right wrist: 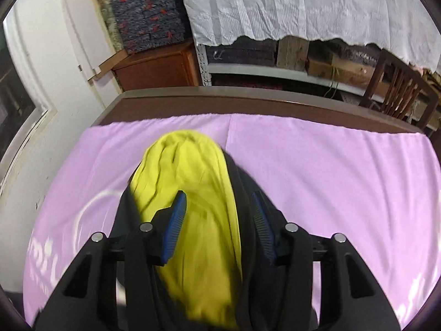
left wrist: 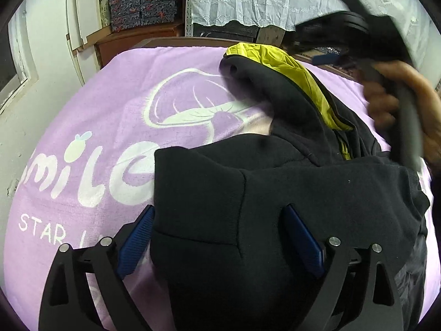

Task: Fold large clothes
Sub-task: 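Grasp the yellow-lined hood with the right gripper and lift it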

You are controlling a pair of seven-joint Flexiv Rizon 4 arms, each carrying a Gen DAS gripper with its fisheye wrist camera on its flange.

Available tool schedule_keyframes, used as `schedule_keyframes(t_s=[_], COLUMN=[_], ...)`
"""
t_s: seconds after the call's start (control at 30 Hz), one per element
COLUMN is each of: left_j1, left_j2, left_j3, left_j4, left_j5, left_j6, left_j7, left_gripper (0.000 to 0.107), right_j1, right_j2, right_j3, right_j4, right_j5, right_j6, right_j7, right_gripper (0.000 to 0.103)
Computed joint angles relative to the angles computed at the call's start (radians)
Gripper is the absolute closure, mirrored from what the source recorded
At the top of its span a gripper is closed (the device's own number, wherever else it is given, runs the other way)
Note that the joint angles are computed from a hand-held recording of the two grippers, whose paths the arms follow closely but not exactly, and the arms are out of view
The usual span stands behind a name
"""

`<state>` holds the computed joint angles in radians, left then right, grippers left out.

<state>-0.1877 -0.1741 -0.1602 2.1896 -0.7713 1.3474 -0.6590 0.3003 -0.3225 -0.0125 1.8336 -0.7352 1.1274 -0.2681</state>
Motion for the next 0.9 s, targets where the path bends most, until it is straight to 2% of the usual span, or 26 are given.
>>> schedule_keyframes(t_s=[0.1,0.17,0.23,0.27,0.3,0.33,0.37,0.5,0.67,0.77,0.83,0.9], left_j1=[-0.005,-0.004,0.0,0.002,0.004,0.006,0.008,0.011,-0.017,-0.049,-0.067,-0.086], left_j2=[-0.011,-0.015,-0.012,-0.012,-0.012,-0.011,-0.011,-0.003,0.04,0.101,0.147,0.179], left_j3=[0.006,0.004,-0.001,-0.003,-0.007,-0.009,-0.013,-0.045,-0.082,-0.063,-0.029,0.005], left_j4=[-0.008,-0.01,-0.006,-0.005,-0.004,-0.002,-0.001,0.013,0.033,0.034,0.04,0.045], left_j5=[0.037,0.055,0.058,0.057,0.053,0.048,0.041,-0.064,-0.366,-0.555,-0.617,-0.623], left_j6=[0.01,0.015,0.018,0.019,0.02,0.021,0.022,0.053,0.093,0.027,-0.048,-0.104], left_j7=[-0.025,-0.036,-0.035,-0.033,-0.029,-0.024,-0.017,0.062,0.279,0.421,0.471,0.475], left_gripper=[0.012,0.012,0.012,0.012,0.012,0.013,0.014,0.02,0.025,0.025,0.025,0.025], right_j1=[-0.013,-0.02,-0.029,-0.033,-0.035,-0.019,-0.008,0.042,0.039,0.024,0.005,-0.018], right_j2=[-0.074,-0.116,-0.149,-0.159,-0.163,-0.155,-0.145,-0.065,0.099,0.216,0.284,0.365], right_j3=[-0.002,-0.001,0.007,0.01,0.011,-0.01,-0.02,-0.071,-0.065,-0.024,0.015,0.065], right_j4=[-0.077,-0.121,-0.154,-0.16,-0.157,-0.144,-0.136,-0.066,0.073,0.166,0.222,0.295], right_j5=[0.058,0.104,0.154,0.176,0.19,0.174,0.163,0.042,-0.159,-0.295,-0.365,-0.423], right_j6=[-0.007,-0.027,-0.041,-0.031,-0.005,0.006,0.005,0.026,0.082,0.066,0.05,0.037], right_j7=[-0.039,-0.081,-0.125,-0.145,-0.161,-0.154,-0.154,-0.078,0.09,0.176,0.225,0.278], right_gripper=[0.053,0.045,0.047,0.063,0.066,0.076,0.081,0.083,0.084,0.084,0.084,0.084])
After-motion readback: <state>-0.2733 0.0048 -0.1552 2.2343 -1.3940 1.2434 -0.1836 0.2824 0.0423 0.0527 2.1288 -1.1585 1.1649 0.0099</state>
